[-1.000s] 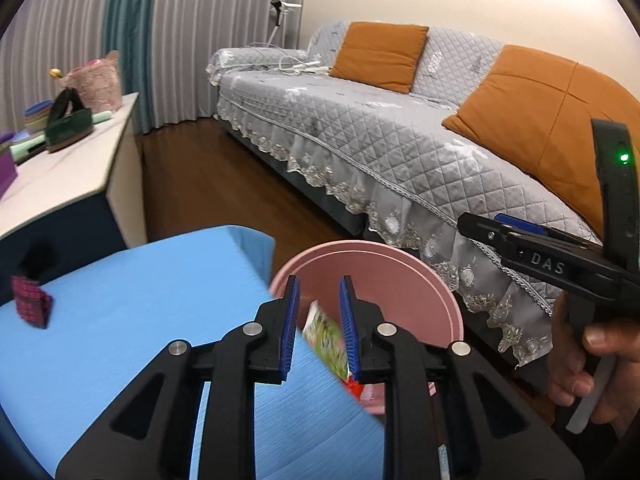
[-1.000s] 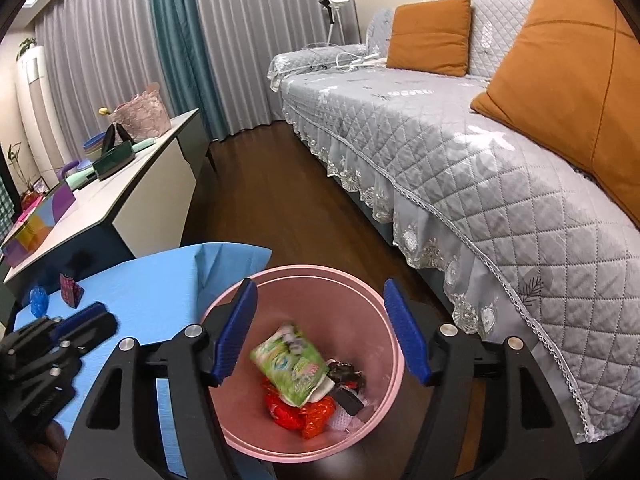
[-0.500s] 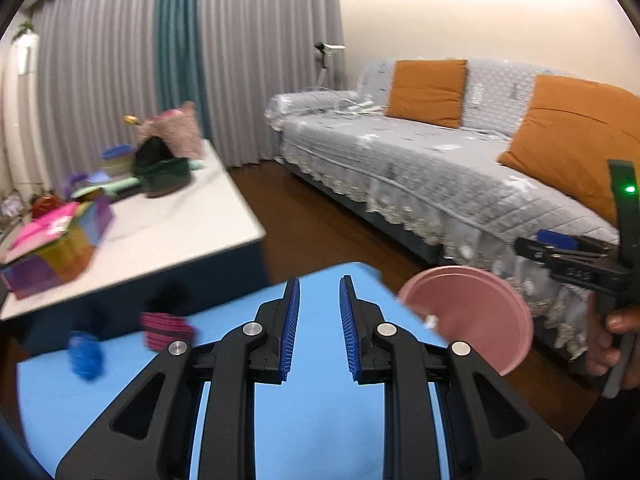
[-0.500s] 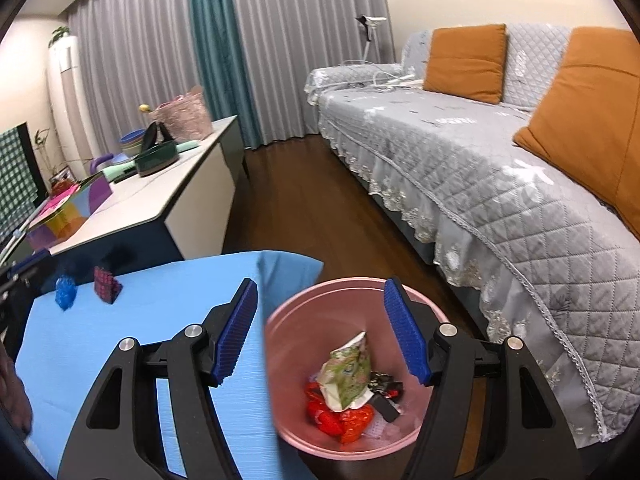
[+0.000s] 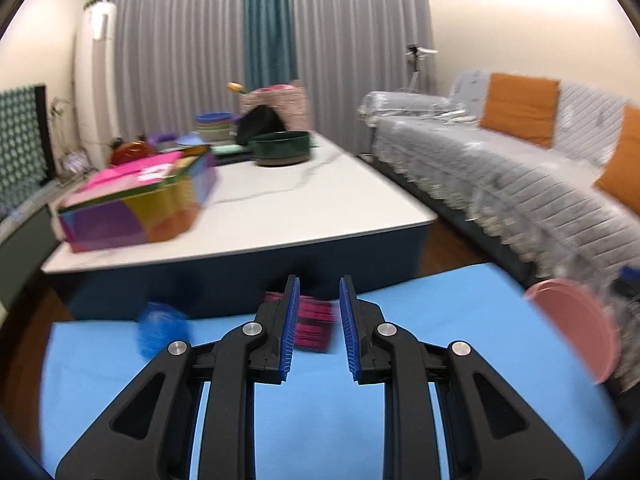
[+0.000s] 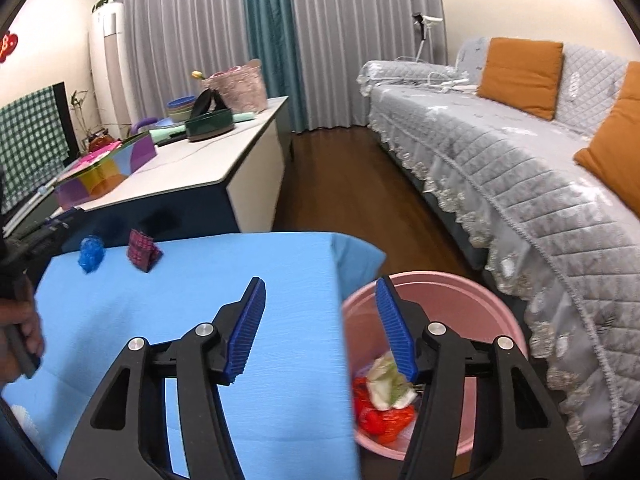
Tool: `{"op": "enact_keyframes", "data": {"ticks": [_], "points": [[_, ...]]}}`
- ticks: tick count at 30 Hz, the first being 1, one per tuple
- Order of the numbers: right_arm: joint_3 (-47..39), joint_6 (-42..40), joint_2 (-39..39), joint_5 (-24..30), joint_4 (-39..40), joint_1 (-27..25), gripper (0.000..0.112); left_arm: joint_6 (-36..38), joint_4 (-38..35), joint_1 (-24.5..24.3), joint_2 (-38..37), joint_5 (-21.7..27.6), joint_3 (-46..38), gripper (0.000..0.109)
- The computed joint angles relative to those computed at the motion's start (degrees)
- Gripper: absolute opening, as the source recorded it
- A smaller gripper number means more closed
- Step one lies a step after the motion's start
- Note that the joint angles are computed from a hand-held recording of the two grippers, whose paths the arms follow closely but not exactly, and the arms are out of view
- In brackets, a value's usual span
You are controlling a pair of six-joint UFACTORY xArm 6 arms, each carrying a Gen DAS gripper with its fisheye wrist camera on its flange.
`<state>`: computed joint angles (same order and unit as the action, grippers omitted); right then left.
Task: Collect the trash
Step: 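Move both tools back over the blue bag and pink-black packet on the table, then grasp the blue plastic bag with the left tool while the right grasps the pink-black packet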
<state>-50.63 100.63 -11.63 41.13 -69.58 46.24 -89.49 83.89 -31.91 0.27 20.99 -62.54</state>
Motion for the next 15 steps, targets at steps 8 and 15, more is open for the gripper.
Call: {"op": "enact_keyframes", "data": {"ticks": [8,15], "points": [[-9.0,1.4,10.5,-6.2,-3.7,0.6,0.056,-4.5,8.9,8.2,3.1,5.3,0.9,0.044],[-23.9,-4.4,24.7,-14.5,-0.2,-0.9,0.056,-1.8,9.0,15.1,6.7,-1.4,-1.0,0.062]]}}
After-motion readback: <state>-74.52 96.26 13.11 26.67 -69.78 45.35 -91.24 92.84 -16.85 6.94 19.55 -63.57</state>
